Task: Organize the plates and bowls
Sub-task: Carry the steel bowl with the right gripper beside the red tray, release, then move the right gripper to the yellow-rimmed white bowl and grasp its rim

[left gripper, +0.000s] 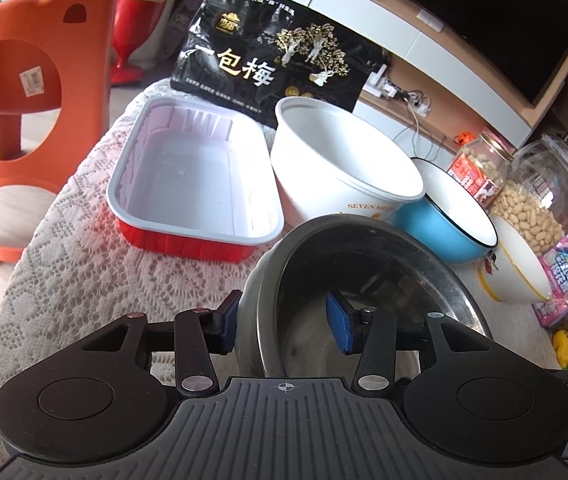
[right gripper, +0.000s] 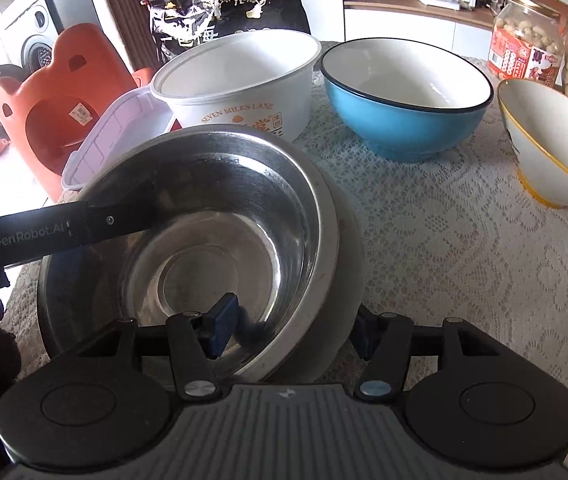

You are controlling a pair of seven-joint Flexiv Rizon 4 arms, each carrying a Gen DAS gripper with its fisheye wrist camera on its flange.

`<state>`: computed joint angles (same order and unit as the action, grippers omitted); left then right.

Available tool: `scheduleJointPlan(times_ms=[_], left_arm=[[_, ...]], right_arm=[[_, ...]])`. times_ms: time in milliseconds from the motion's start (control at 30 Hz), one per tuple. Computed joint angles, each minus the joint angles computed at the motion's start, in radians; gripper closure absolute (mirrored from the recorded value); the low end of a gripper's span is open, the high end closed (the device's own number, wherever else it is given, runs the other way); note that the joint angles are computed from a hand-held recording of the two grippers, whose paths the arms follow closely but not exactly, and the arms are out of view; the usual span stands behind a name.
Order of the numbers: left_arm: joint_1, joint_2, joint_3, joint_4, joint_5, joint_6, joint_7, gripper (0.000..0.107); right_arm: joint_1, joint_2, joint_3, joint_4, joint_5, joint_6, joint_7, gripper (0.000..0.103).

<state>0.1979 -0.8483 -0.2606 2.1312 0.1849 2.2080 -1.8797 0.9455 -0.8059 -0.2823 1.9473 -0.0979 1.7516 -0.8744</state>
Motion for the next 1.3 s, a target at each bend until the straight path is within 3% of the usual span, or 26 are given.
scheduleJointPlan(times_ms=[100, 167, 300, 367, 467, 633, 733, 900, 1000, 1167, 1300], left_arm=[[-0.091, 0.047, 0.073, 0.015, -0.078, -0.019, 0.033, 0.058], [-0.19, 0.082, 0.154, 0.032, -0.158, 0.016, 0.074, 0.058], [-0.338, 0.142, 0.247, 0.071, -0.314, 0.073, 0.163, 0.058], [-0.338, 0.164, 0.228, 0.09, -0.328, 0.11, 0.159, 0.058], [-0.235, 0.188, 0.126, 0.096, -0.204, 0.123, 0.081, 0.058], [-0.233, 0.2, 0.056, 0.033, -0.129, 0.048, 0.046, 0.058], [-0.196, 0.172, -0.027, -0.025, -0.067, -0.038, 0.019, 0.059], [-0.149, 0.059, -0.159, -0.143, -0.005, -0.111, -0.026, 0.059], [-0.155, -0.009, -0.211, -0.238, -0.005, -0.177, -0.021, 0.059], [-0.342, -0.039, -0.075, -0.416, -0.181, -0.365, 0.065, 0.059], [-0.464, -0.092, 0.039, -0.552, -0.328, -0.484, 0.093, 0.059]], right_arm=[[-0.021, 0.011, 0.016, 0.014, 0.007, 0.039, -0.014, 0.045], [0.026, 0.01, -0.039, 0.038, 0.039, 0.084, -0.034, 0.045], [0.111, 0.007, -0.133, 0.086, 0.125, 0.18, -0.117, 0.045], [0.119, 0.014, -0.142, 0.11, 0.162, 0.229, -0.161, 0.045], [0.096, 0.032, -0.127, 0.142, 0.208, 0.29, -0.214, 0.045], [0.137, 0.018, -0.211, 0.171, 0.356, 0.316, -0.288, 0.045], [0.15, 0.002, -0.267, 0.179, 0.441, 0.304, -0.322, 0.044], [0.088, 0.011, -0.295, 0.181, 0.522, 0.23, -0.31, 0.041], [-0.045, 0.03, -0.211, 0.163, 0.484, 0.252, -0.277, 0.041], [-0.131, -0.032, -0.196, 0.065, 0.449, 0.251, -0.27, 0.041], [-0.242, -0.06, -0.125, -0.045, 0.344, 0.223, -0.293, 0.044]])
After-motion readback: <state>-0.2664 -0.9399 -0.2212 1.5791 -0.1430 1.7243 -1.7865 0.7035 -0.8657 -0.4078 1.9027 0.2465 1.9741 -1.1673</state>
